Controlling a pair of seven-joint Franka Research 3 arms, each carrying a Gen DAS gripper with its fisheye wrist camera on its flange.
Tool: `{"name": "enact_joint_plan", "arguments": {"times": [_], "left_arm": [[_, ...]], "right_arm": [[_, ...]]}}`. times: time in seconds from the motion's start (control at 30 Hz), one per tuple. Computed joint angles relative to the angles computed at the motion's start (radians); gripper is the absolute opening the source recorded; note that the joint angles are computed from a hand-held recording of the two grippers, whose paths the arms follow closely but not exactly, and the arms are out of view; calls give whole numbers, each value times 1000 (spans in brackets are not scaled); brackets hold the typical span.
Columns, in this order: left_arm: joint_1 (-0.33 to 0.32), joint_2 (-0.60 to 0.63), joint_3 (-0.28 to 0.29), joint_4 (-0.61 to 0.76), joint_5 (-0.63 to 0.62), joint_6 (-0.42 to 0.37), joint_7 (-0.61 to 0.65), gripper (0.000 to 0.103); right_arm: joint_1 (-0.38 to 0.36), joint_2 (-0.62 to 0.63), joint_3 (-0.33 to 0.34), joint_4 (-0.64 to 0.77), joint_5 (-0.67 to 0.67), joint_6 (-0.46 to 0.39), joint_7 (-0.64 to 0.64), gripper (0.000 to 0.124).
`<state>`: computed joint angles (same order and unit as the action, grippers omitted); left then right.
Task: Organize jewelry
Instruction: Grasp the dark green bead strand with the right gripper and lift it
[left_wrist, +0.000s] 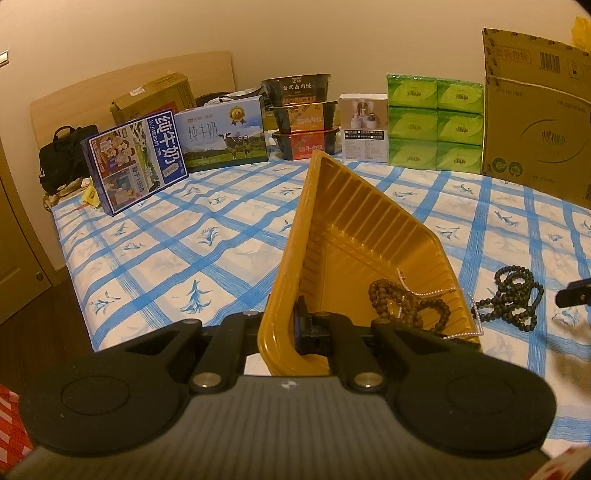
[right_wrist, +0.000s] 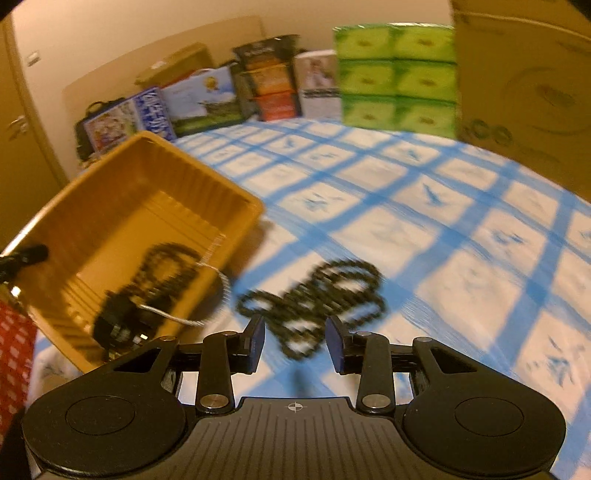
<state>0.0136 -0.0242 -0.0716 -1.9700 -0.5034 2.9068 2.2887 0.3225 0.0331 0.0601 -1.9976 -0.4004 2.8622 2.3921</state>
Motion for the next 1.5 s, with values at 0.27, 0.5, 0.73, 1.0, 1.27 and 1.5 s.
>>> {"name": "enact_joint_plan", "arguments": {"times": [0.27, 0.5, 0.73, 1.0, 1.27, 1.5], "left_arm": [[1, 1, -1, 1, 3, 1, -2, 6], [2, -1, -1, 2, 24, -3, -14, 6], [3, 1, 1, 2, 45, 0, -29, 6], [7, 4, -2, 5, 60, -2, -41, 6], [11, 10, -5, 11, 79, -6, -56, 6], [16, 18, -8, 23, 60, -18, -46, 6]], "right_arm": [[-32, -37, 5, -61, -92, -3, 113, 37], [-37, -4, -1, -40, -125, 7, 113, 37], [-17, 49, -35, 19, -148, 13, 101, 37], [-6, 191, -78, 165, 8, 3, 10, 37], [58, 221, -145, 207, 44, -63, 16, 7], [81, 126, -166, 171, -169, -53, 89, 7]]}}
